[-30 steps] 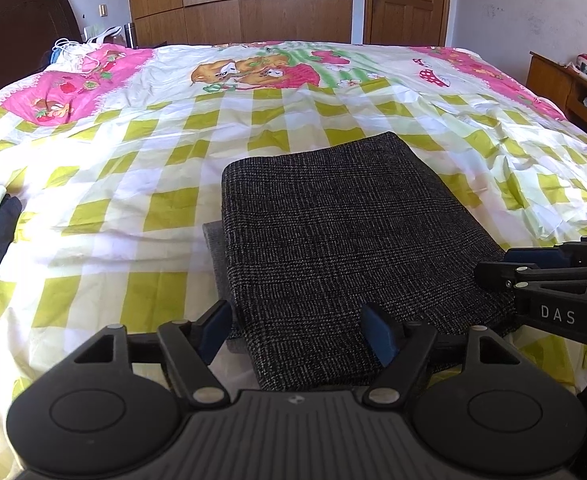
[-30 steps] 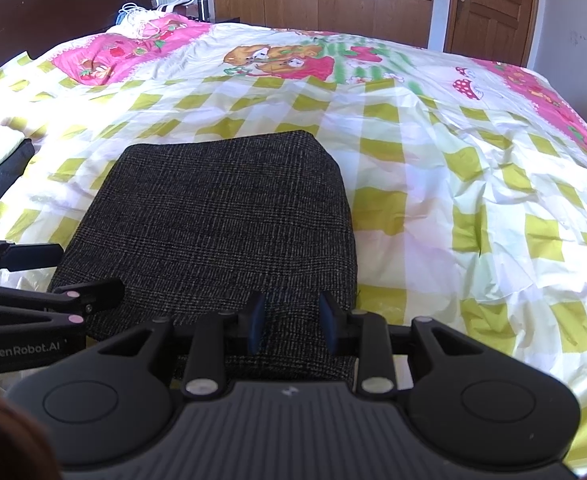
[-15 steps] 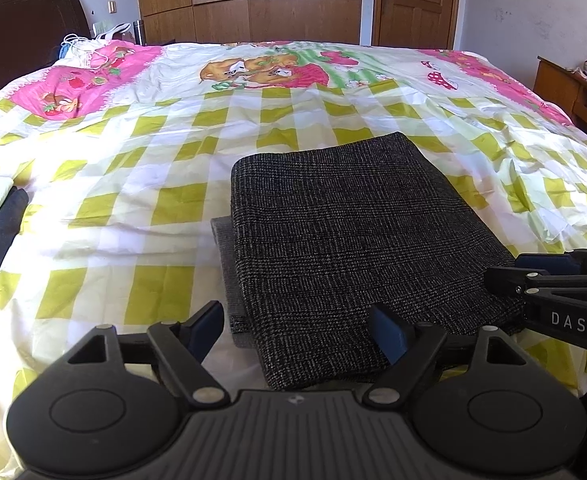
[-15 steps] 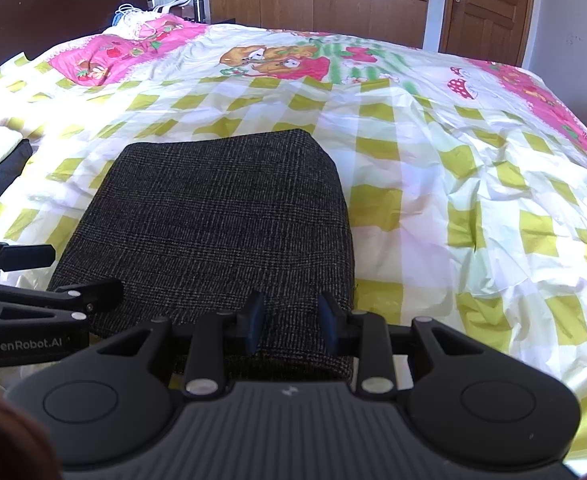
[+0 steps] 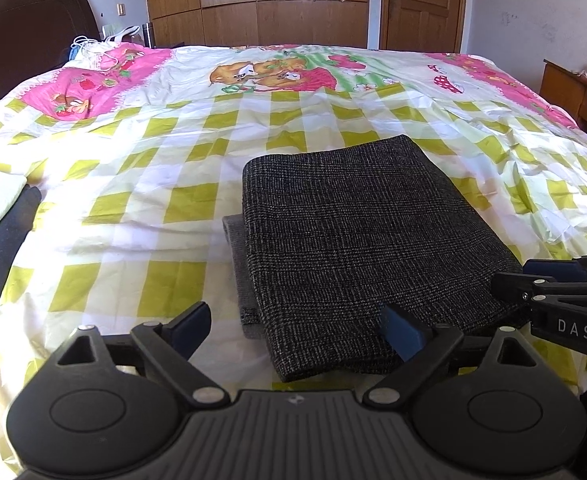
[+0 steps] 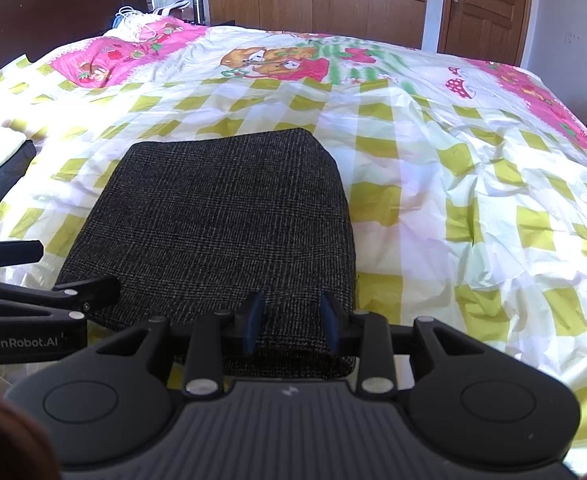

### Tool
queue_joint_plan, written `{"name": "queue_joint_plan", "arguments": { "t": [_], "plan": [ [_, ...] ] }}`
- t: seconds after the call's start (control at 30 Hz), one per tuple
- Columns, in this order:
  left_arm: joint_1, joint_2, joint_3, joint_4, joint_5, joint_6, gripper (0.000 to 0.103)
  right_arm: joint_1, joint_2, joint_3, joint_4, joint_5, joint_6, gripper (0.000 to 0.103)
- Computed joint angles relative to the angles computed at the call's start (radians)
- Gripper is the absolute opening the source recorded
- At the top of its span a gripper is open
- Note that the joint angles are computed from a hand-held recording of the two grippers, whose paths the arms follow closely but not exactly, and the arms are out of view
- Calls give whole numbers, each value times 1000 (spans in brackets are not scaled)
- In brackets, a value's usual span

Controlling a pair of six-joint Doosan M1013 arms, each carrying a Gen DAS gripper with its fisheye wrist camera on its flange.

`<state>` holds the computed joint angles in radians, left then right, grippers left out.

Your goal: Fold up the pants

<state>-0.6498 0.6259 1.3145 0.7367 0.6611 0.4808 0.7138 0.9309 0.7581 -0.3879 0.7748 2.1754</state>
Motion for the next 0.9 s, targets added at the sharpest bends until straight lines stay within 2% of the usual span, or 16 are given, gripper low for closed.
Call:
{"name": "queue_joint_plan", "arguments": {
  "t": [0.27,0.47,0.9],
  "plan": [
    [-1,-13,21,-40,-31,8,103,8,-31,58,-16,-31,40,34],
    [-9,-23,38,-51,-36,30,103,9,-53,97,39,-61,27,34],
    [-14,-23,42,-110,-39,106,103,13,-63,122,100,-41,-9,35]
  ]
}}
